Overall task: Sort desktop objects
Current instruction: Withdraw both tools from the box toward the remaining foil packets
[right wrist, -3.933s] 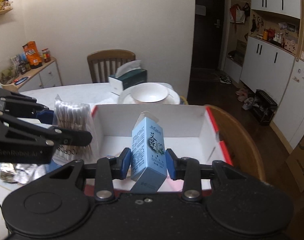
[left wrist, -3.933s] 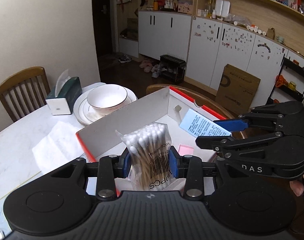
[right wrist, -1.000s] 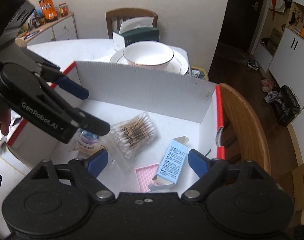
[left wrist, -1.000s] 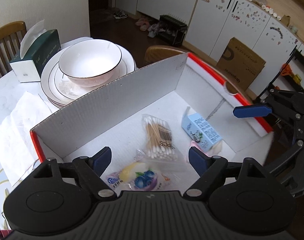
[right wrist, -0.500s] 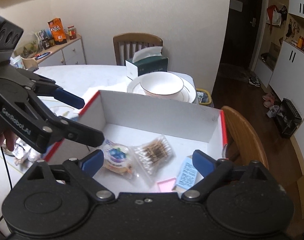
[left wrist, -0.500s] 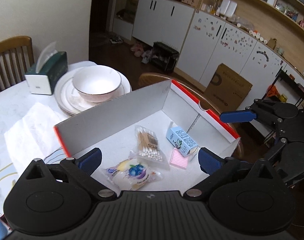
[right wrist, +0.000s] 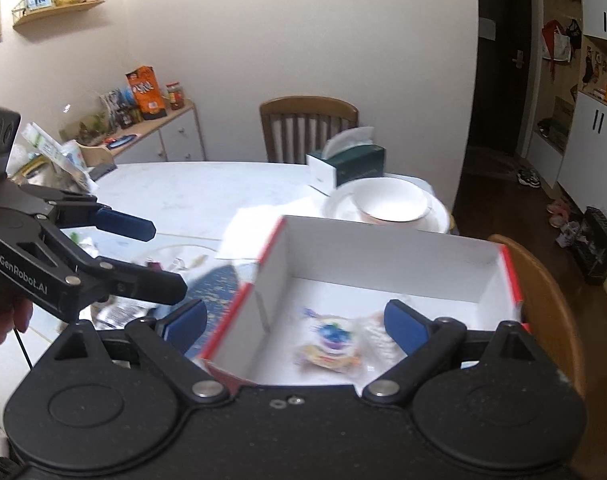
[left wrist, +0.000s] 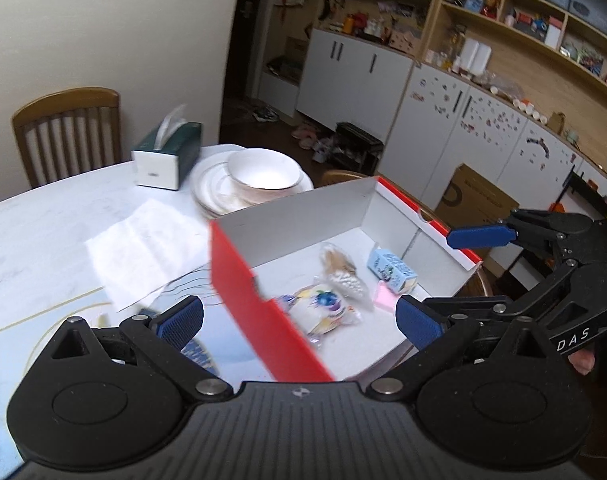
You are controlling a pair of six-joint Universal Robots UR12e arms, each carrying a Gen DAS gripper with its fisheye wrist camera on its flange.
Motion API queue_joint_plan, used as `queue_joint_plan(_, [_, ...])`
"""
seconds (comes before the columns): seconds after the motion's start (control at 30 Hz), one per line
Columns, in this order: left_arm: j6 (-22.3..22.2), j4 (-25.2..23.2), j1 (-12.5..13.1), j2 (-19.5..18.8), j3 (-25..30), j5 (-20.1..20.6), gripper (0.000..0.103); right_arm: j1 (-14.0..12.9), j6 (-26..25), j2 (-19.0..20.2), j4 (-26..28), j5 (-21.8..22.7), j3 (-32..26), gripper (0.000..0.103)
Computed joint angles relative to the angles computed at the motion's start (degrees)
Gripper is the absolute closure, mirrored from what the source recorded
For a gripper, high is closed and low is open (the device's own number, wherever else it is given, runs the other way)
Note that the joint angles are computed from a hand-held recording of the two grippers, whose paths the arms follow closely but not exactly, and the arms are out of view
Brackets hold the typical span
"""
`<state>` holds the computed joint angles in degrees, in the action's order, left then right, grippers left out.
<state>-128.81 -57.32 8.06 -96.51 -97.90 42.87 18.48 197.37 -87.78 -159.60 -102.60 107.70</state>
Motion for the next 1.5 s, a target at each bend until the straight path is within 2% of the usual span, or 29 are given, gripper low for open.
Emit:
queue_joint_plan(0.2, [0.2,0.8,3.7,0.8,-1.2,-1.6,0.0,3.1,1.1,2.6,-0.5,-1.1,-2.7,0.008])
queue_joint_plan(0.73, [4.1,4.4,12.8,1.3,-3.7,-1.9,0.0,9.4,5.3,9.8,1.4,-4.0,-10.1,0.008])
queue_joint_plan(1.23, [4.0,9.8,17.7,-2.5,-2.8,-0.5,0.0,12.6,5.9,15.8,6.2,-5.4,-17.0,0.008])
queue_joint_plan(1.37, [6.3,11.3,18.5,-4.1,-2.0,-0.4,0.0,12.8,6.6,16.8,7.3,-5.6,-18.0,0.008])
queue_joint_plan(1.5, [10.5,13.5,18.7,-5.7,-1.3,-0.8,0.0,12.8,8.0,17.8,8.7,-5.8,-19.0,0.009])
